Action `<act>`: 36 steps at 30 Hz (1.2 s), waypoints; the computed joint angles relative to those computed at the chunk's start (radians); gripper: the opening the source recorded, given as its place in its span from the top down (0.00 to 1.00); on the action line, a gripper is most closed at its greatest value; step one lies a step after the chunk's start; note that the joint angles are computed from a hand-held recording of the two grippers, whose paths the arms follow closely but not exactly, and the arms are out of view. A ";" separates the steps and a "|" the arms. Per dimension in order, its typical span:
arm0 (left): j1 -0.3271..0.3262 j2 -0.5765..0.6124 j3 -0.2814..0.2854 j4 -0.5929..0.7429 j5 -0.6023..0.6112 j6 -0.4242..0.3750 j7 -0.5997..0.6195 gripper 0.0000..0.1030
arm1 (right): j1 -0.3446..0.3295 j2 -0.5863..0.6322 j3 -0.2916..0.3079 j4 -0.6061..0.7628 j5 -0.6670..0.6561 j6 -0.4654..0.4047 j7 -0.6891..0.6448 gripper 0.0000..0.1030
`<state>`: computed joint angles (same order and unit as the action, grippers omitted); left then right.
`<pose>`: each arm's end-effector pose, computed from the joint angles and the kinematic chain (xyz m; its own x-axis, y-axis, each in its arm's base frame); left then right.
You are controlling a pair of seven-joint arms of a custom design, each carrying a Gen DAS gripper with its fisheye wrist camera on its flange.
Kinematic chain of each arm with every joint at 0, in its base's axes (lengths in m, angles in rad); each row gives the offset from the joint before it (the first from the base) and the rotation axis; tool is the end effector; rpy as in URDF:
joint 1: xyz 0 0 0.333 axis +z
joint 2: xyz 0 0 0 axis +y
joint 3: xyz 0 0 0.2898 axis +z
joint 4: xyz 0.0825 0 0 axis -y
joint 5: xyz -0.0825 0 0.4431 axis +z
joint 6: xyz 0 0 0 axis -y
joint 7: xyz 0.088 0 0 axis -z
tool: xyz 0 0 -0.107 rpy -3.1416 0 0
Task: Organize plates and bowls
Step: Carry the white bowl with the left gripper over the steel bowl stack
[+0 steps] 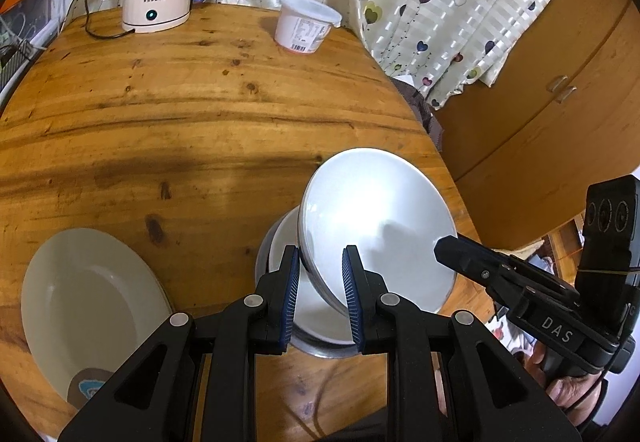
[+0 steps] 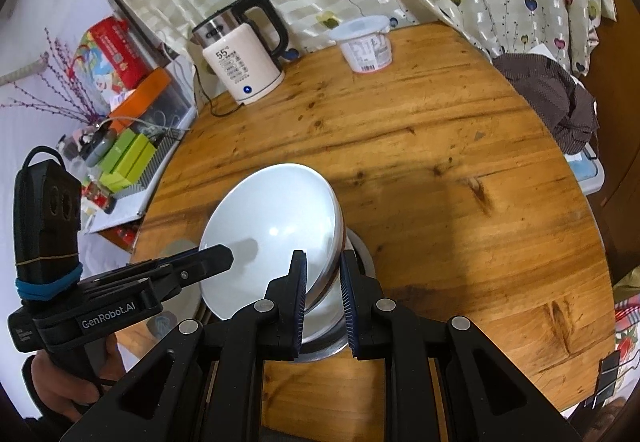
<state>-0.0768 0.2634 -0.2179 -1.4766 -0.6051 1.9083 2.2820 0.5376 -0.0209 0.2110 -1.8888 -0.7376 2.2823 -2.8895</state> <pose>0.6738 -0.2305 0.5261 -0.7489 -0.5348 0.3913 -0.6621 0.5794 -0.4752 0.4863 0.4312 0.5167 -0.4854 -0.7817 -0.3917 -0.5423 0.6206 -0.5664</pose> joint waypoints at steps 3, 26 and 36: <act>0.000 -0.002 0.002 -0.007 0.006 -0.001 -0.003 0.78 | 0.001 0.003 -0.001 -0.003 0.008 0.009 -0.001 0.84; -0.010 -0.002 0.006 -0.030 0.062 0.013 -0.022 0.78 | -0.008 0.017 -0.013 -0.024 0.084 0.070 -0.031 0.84; -0.011 -0.010 0.007 -0.040 0.062 0.018 -0.022 0.78 | -0.010 0.019 -0.016 -0.031 0.102 0.091 -0.043 0.83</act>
